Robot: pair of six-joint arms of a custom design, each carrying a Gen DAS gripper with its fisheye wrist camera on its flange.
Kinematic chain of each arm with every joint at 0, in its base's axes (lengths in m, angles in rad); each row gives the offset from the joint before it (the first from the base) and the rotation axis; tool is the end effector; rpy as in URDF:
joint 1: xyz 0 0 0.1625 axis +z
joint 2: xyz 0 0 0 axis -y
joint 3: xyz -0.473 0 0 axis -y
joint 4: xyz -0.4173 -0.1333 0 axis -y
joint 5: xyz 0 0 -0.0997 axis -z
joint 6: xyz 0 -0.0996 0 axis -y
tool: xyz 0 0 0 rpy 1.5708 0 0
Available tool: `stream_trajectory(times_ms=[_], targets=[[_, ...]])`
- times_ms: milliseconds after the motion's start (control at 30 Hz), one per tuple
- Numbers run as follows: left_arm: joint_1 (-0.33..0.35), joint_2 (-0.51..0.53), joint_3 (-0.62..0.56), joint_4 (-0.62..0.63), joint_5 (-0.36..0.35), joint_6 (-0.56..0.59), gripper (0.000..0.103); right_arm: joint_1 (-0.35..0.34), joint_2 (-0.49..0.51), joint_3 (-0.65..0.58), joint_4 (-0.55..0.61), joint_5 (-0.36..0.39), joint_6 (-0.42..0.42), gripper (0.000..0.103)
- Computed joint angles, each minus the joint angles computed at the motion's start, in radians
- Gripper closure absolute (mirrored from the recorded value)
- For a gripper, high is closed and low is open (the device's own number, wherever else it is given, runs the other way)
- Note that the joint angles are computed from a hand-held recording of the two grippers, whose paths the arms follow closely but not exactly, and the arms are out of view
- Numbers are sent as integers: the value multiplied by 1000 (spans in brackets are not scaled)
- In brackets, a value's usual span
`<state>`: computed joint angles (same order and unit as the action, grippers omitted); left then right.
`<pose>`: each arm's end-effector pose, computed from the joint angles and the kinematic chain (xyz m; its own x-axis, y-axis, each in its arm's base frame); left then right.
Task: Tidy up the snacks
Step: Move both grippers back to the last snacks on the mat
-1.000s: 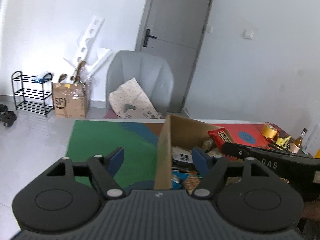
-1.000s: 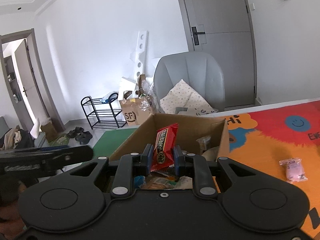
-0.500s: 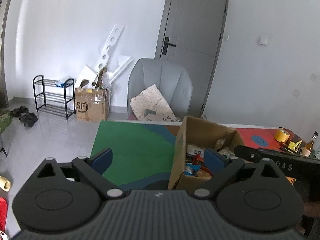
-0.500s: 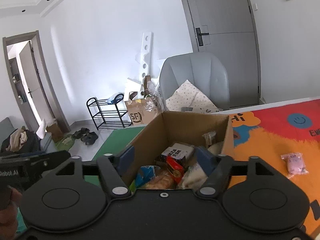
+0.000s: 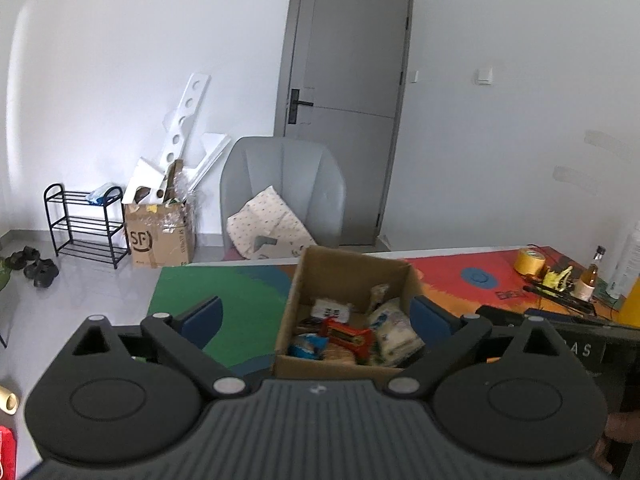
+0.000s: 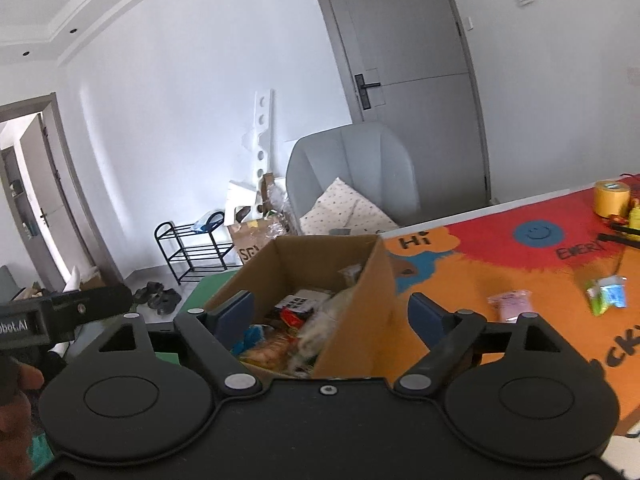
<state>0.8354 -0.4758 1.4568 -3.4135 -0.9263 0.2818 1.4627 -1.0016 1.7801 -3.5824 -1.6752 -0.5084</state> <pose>-0.3787 -0.7064 0.0562 -0.7418 0.3246 -0.5868 0.6695 0.4087 -0.6202 0.0490 -0.6878 0.3291 -0.8718 0.0188 0.4894 -0.4449 0.3875 -0.8074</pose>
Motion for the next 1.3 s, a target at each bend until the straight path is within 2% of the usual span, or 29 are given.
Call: stream_trajectory(times_ms=[133,367,600,967,1300], targets=[[-17,3,0,9,0,-9,3,-17,-33,35,-23,14,19,14],[-40,31,-33,84,-18,-43,0,-36,-86,88,-51,-14,5,7],[-71,70,-81,135,-74,-21,0,-62,-146,144,-97,-36,9,0],[-94,158,-197,248,-122,-32,0,-121,-208,182,-121,-67,37,0],[-87,259,-362,414,-167,-63,0,-171,-227,149,-72,-103,56,0]])
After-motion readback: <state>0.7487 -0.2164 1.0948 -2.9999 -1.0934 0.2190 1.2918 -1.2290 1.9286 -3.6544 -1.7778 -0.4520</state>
